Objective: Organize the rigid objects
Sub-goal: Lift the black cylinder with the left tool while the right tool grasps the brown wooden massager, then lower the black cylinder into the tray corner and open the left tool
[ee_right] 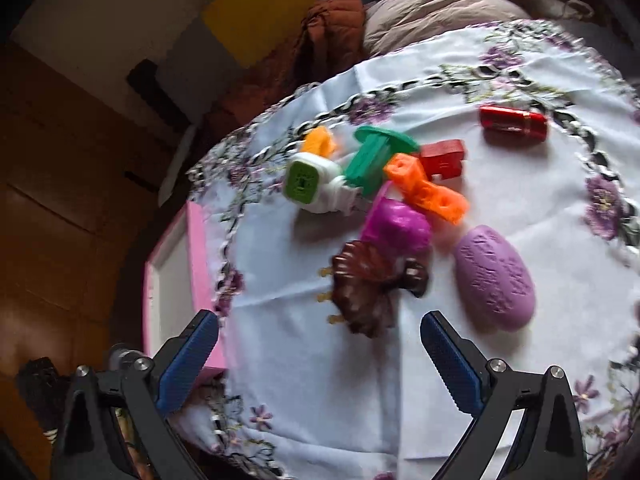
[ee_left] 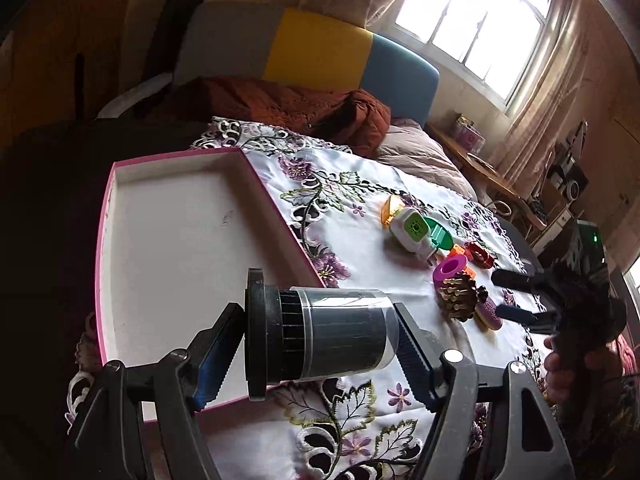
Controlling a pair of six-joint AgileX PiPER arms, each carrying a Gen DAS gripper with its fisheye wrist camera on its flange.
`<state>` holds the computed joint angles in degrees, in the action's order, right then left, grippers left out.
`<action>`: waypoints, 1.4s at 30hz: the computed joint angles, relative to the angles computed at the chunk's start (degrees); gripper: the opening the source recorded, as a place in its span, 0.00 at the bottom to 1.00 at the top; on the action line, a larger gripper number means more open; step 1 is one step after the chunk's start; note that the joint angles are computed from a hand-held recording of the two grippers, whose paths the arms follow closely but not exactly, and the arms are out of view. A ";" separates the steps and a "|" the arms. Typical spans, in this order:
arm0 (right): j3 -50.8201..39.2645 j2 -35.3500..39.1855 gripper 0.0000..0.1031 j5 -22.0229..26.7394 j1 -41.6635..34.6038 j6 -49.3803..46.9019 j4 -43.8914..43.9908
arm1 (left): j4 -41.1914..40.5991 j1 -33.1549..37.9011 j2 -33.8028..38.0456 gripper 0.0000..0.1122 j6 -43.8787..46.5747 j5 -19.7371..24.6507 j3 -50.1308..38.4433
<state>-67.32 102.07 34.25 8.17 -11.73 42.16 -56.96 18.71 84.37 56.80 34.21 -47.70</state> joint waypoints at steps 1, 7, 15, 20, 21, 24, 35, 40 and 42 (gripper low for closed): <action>0.11 0.03 0.99 -1.19 0.99 4.19 -4.66 | -0.26 0.31 0.08 0.66 0.27 0.17 0.10; -4.74 5.29 0.89 -4.41 6.22 21.93 -23.59 | -1.19 1.96 -0.27 0.66 1.90 0.36 0.79; -8.33 11.17 0.36 -5.10 9.97 35.05 -39.42 | 0.20 9.03 5.64 0.66 0.99 3.80 -4.87; -8.23 10.98 0.36 -5.30 8.94 31.31 -36.03 | 3.80 12.54 14.44 0.66 -5.39 6.31 -16.13; -8.23 10.88 0.36 -5.20 9.16 31.52 -36.05 | 5.82 12.37 16.34 0.66 -7.57 5.84 -18.95; -8.36 10.89 0.36 -5.13 8.92 30.61 -35.06 | 9.56 12.10 21.84 0.66 -12.38 6.50 -26.69; -9.11 11.12 0.36 -4.45 10.72 32.86 -41.42 | 31.28 6.15 39.19 0.66 -33.24 5.46 -50.53; -9.41 11.29 0.36 -4.17 11.06 32.99 -42.53 | 38.15 5.12 45.63 0.67 -39.74 9.08 -59.14; -9.54 11.37 0.36 -4.09 11.18 33.02 -42.88 | 39.80 4.60 45.59 0.68 -40.34 7.63 -58.66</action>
